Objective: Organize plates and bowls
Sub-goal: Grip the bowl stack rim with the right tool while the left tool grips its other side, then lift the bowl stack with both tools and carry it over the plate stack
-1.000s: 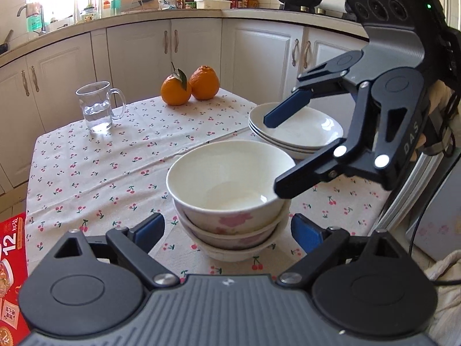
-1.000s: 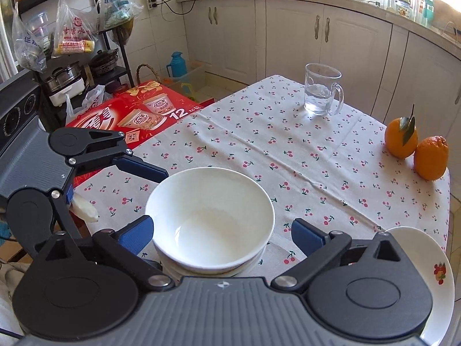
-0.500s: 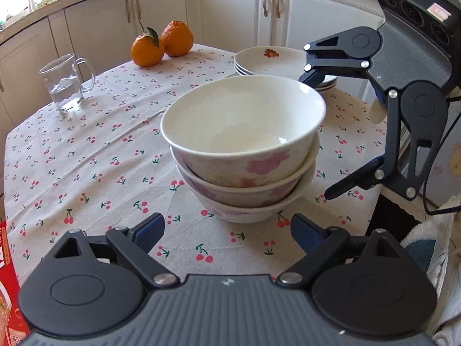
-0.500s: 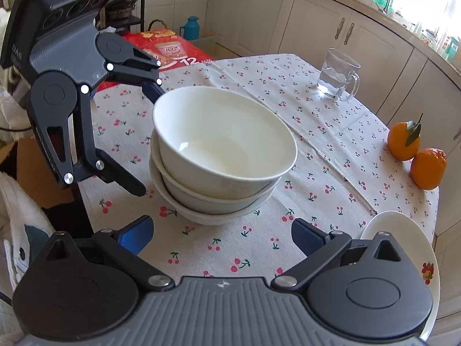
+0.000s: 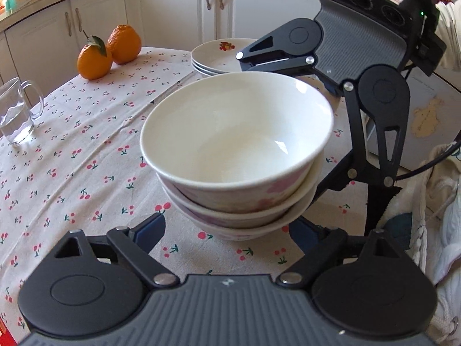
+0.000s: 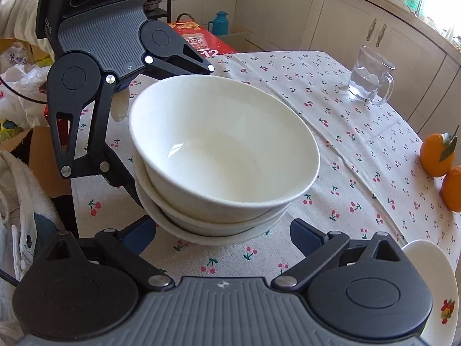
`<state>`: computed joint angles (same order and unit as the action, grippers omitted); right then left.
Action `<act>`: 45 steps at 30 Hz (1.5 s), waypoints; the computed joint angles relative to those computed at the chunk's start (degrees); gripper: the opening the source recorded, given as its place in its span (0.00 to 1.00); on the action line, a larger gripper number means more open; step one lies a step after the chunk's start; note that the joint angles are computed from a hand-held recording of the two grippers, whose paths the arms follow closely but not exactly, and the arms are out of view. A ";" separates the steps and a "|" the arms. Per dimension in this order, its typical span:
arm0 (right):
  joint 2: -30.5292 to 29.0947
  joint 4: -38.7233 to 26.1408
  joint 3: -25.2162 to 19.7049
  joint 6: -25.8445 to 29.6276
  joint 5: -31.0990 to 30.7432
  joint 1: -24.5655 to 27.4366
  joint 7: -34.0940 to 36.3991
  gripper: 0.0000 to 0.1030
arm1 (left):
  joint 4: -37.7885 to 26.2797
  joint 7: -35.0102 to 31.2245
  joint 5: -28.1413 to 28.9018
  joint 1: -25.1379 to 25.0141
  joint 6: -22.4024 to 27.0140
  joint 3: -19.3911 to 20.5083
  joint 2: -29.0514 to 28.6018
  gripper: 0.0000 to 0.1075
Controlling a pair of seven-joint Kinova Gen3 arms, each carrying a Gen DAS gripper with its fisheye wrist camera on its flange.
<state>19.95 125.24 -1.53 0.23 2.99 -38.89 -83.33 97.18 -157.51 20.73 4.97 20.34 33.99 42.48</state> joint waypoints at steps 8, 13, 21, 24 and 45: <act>0.15 -2.41 -11.58 3.31 1.12 11.51 3.42 0.94 | -3.80 -4.57 0.42 -0.09 5.79 -0.61 1.42 0.81; 0.42 -3.38 -14.59 5.01 0.29 14.34 5.58 0.90 | -4.88 -7.36 2.06 0.29 7.19 -1.48 1.94 0.80; 1.04 -4.06 -17.50 6.01 -1.85 17.50 8.45 0.90 | -6.18 -10.55 4.24 0.87 9.65 -3.02 2.21 0.79; 1.22 -4.26 -17.08 6.43 -2.52 17.35 8.94 0.89 | -6.49 -11.23 4.95 1.24 10.16 -3.62 2.21 0.78; -0.89 -2.02 -20.22 5.12 -5.62 21.42 10.73 0.84 | -6.97 -11.17 5.84 4.82 8.99 -5.13 0.10 0.76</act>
<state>19.06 123.22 -21.76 5.35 -2.63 -17.47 -72.60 90.21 -168.69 26.56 9.78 29.32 28.87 42.57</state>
